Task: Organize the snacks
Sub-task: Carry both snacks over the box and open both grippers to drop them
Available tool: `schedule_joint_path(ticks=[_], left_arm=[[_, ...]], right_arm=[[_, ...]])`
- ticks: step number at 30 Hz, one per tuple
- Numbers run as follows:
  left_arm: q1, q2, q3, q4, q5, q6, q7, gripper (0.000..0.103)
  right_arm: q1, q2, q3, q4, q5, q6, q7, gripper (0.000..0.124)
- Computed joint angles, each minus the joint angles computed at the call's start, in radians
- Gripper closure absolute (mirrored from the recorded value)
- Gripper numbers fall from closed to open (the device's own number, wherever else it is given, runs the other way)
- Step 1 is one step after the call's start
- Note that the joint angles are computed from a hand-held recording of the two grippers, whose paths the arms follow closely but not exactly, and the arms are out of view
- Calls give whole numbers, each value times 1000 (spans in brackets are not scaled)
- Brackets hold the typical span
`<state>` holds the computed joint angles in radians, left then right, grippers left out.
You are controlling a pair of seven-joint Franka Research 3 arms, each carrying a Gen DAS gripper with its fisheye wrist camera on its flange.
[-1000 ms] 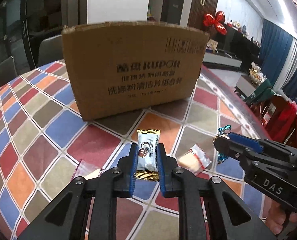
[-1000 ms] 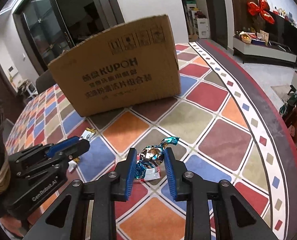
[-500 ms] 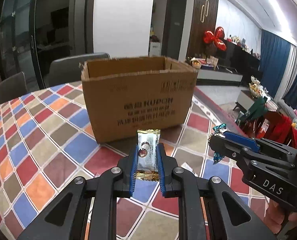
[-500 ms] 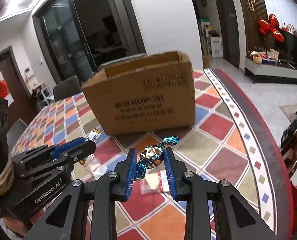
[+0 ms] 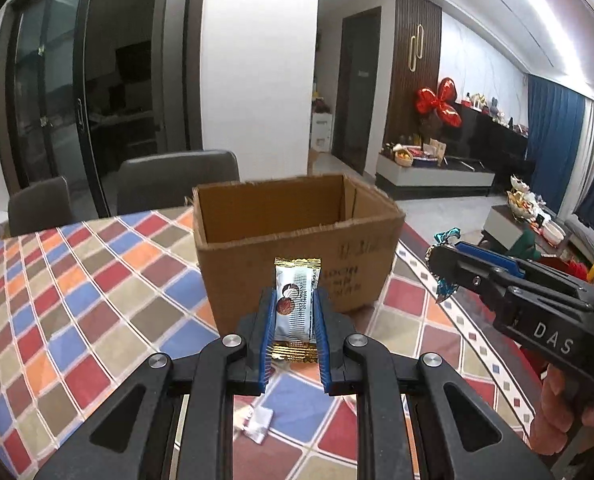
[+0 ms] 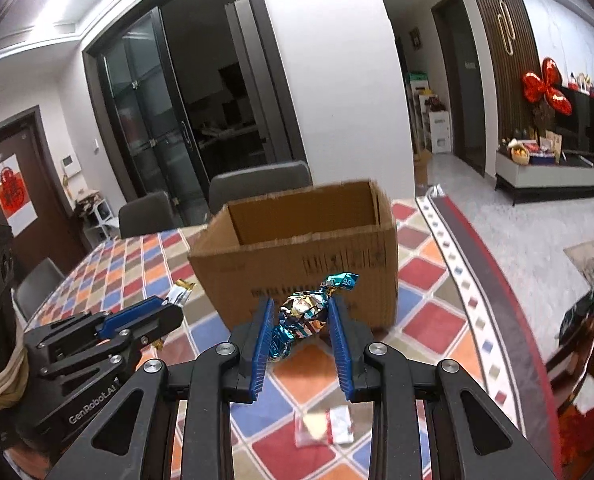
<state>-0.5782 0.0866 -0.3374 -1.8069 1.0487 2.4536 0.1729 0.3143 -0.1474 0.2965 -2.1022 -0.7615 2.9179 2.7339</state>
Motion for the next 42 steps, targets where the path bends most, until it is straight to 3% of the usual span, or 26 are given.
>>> schedule_joint_path(ticks=[8, 16, 32, 34, 36, 39, 42], left_arm=[[8, 8, 10, 60, 22, -19, 50, 84], [10, 58, 30, 165, 8, -37, 157, 84], [-2, 251, 111, 426, -227, -81, 381, 83], [-15, 273, 128, 461, -232, -108, 388, 74], [-22, 272, 139, 463, -233, -112, 383, 52], [-35, 244, 151, 425, -200, -118, 347, 52], [-43, 203, 151, 365, -137, -124, 292, 49]], right_arm=[[19, 47, -31, 88, 9, 7, -53, 95], [64, 108, -83, 191, 74, 12, -193, 94], [177, 313, -198, 463, 401, -160, -559, 94], [185, 343, -207, 503, 441, -188, -583, 94], [199, 363, -225, 529, 452, -203, -570, 93], [219, 364, -248, 530, 441, -235, -538, 66], [248, 330, -276, 481, 321, -215, -450, 66]])
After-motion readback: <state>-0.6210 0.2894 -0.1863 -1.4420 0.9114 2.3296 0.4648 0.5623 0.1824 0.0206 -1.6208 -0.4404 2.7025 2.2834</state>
